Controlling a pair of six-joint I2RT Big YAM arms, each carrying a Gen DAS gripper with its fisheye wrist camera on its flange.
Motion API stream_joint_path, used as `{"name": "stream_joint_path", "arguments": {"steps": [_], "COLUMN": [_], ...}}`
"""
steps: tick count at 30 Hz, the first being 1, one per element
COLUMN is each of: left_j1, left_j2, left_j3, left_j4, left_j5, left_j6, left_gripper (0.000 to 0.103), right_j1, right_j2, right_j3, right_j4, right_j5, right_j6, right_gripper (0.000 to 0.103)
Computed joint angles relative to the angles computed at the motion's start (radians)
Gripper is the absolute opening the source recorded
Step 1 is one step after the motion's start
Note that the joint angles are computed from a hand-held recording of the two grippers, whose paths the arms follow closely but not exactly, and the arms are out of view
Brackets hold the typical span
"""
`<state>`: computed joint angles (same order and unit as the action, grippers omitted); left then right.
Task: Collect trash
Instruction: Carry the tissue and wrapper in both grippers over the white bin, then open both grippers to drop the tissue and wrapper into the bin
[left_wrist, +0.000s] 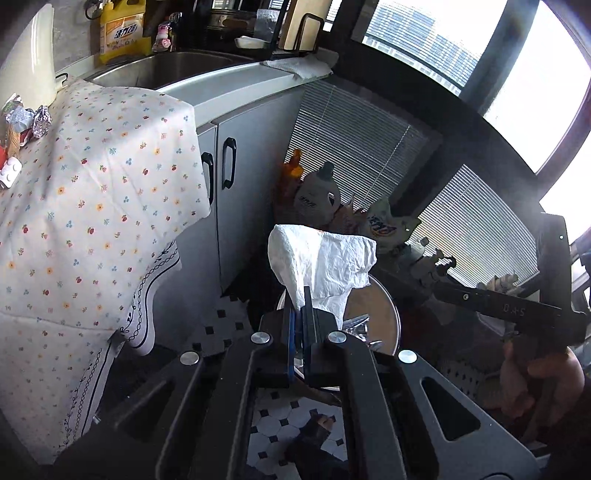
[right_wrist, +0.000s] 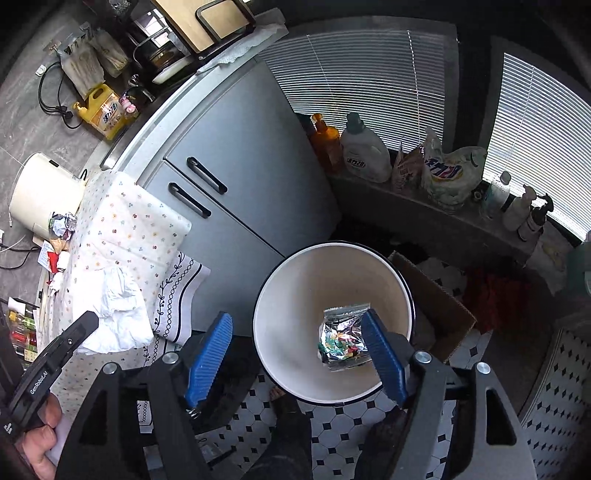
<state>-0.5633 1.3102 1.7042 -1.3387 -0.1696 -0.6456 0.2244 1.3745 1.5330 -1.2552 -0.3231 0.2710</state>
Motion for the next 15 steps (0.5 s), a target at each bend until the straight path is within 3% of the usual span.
{"name": "stream_joint_path", "arguments": {"steps": [12,13,15], "left_j1": [-0.069,-0.072,-0.074], "left_j2": [0.159,0.176,0.203], "left_j3": [0.096,0.111,0.137], "left_j4": [0.043,0.041,0.039], "left_j5": [0.12,0.136,0.164], "left_j6": [0.065,0.072,0.082], "left_gripper": [0.005,0.007,0.022], "right_j1": [-0.153,-0.165,-0.189], "right_j2": [-0.1,-0.106,-0.118], "right_j3": [-0.05,-0.052,-0.058], "right_j4": [-0.034,-0.036,-0.041], "right_j5": [0.071,0.074,0.073], "right_j6": [-0.011,-0.012,-0.007], "right_gripper": [0.083,0.083,0.083]}}
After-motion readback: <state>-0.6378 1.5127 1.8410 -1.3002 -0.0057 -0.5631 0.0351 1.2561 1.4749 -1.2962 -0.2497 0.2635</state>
